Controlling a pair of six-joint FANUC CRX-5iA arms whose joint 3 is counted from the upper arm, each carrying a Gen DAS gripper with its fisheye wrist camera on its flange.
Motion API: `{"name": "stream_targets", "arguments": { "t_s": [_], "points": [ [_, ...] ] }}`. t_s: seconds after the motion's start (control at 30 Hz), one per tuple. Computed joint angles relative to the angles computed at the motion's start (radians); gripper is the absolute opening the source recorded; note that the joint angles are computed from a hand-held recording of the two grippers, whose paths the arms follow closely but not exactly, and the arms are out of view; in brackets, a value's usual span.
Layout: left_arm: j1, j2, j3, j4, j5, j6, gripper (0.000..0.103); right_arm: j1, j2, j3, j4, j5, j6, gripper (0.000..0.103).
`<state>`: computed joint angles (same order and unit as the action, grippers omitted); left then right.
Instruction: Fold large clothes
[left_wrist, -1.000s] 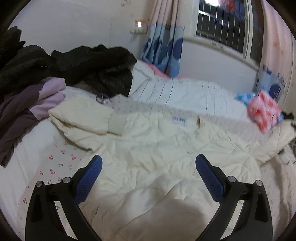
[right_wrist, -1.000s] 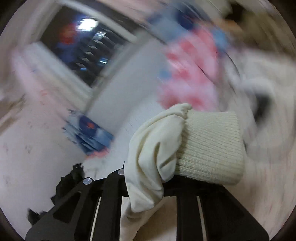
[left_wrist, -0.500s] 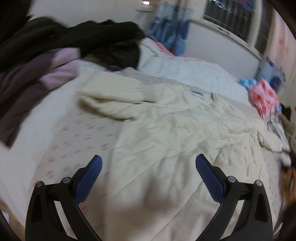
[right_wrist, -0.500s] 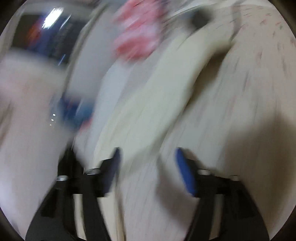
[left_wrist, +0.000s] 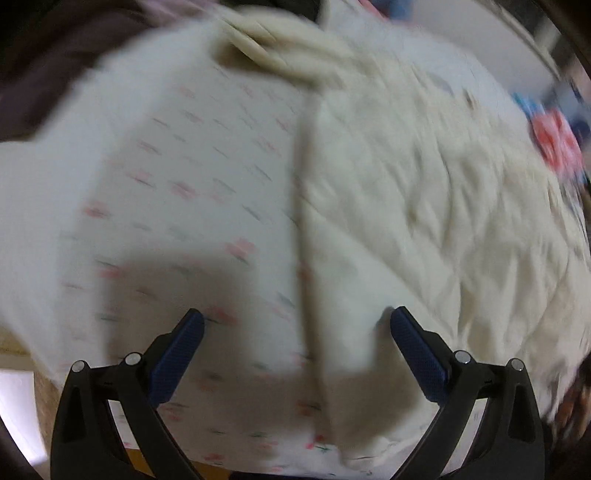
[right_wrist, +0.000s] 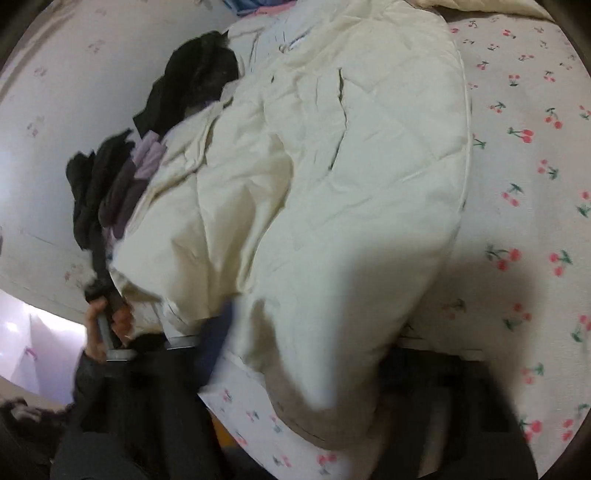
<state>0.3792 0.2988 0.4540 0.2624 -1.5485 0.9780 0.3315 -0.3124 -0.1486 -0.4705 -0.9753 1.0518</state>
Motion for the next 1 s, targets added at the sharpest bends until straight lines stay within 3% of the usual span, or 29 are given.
{"name": "stream_targets", "arguments": {
  "t_s": [0.03,0.1,0.13,0.17,0.27,0.33,0.43,0.5,0.53,0.57,0.63,0.7,0.77,0.8,0.87,1.0],
  "points": [
    [-0.014,-0.005,0.001,-0.021,-0.011,-0.01,0.097,-0.011,-0.022,-0.017,-0.032,0.044,-0.015,0.018],
    [-0.027,-0.022,-0.013,-0.007,-0.009,-0.059,0.071,0.04,-0.065,-0.067,0.015,0.148,-0.065,0.014],
    [-0.029,-0.011,0.012,0.018,-0.054,-0.082,0.043,0.07,-0.086,-0.072,0.074,0.181,-0.113,0.014],
    [-0.028,-0.005,0.04,0.036,-0.075,-0.081,0.029,0.085,-0.104,-0.076,0.1,0.207,-0.133,0.013],
    [0.011,0.018,0.147,0.133,-0.112,-0.081,0.016,0.104,-0.177,-0.067,0.176,0.257,-0.174,0.013],
    [0.047,0.018,0.205,0.167,-0.103,-0.094,0.015,0.117,-0.224,-0.061,0.223,0.245,-0.191,0.013],
    [0.101,0.022,0.253,0.169,-0.132,-0.138,0.015,0.176,-0.299,-0.097,0.325,0.125,-0.24,0.013],
    [0.101,0.019,0.243,0.07,-0.142,-0.211,0.015,0.203,-0.293,-0.116,0.339,-0.013,-0.252,0.014],
    [0.091,0.025,0.245,-0.022,-0.177,-0.267,0.015,0.246,-0.289,-0.151,0.401,-0.108,-0.307,0.017],
    [0.081,0.011,0.22,-0.113,-0.159,-0.292,0.015,0.262,-0.273,-0.17,0.411,-0.153,-0.337,0.021],
    [0.08,-0.015,0.185,-0.199,-0.09,-0.293,0.015,0.229,-0.315,-0.228,0.365,-0.137,-0.353,0.024],
    [0.117,0.008,0.235,-0.115,-0.088,-0.251,0.028,0.277,-0.353,-0.241,0.492,-0.146,-0.448,0.033],
    [0.13,0.009,0.258,-0.015,-0.024,-0.21,0.065,0.314,-0.347,-0.222,0.671,-0.125,-0.496,0.059],
    [0.127,-0.006,0.236,0.049,0.049,-0.197,0.069,0.324,-0.332,-0.207,0.736,-0.117,-0.516,0.064],
    [0.104,-0.011,0.213,0.146,0.112,-0.183,0.076,0.272,-0.247,-0.127,0.811,-0.067,-0.473,0.076],
    [-0.034,-0.003,0.142,0.258,0.255,-0.125,0.084,0.125,-0.004,0.058,0.732,0.082,-0.279,0.081]
  ]
}}
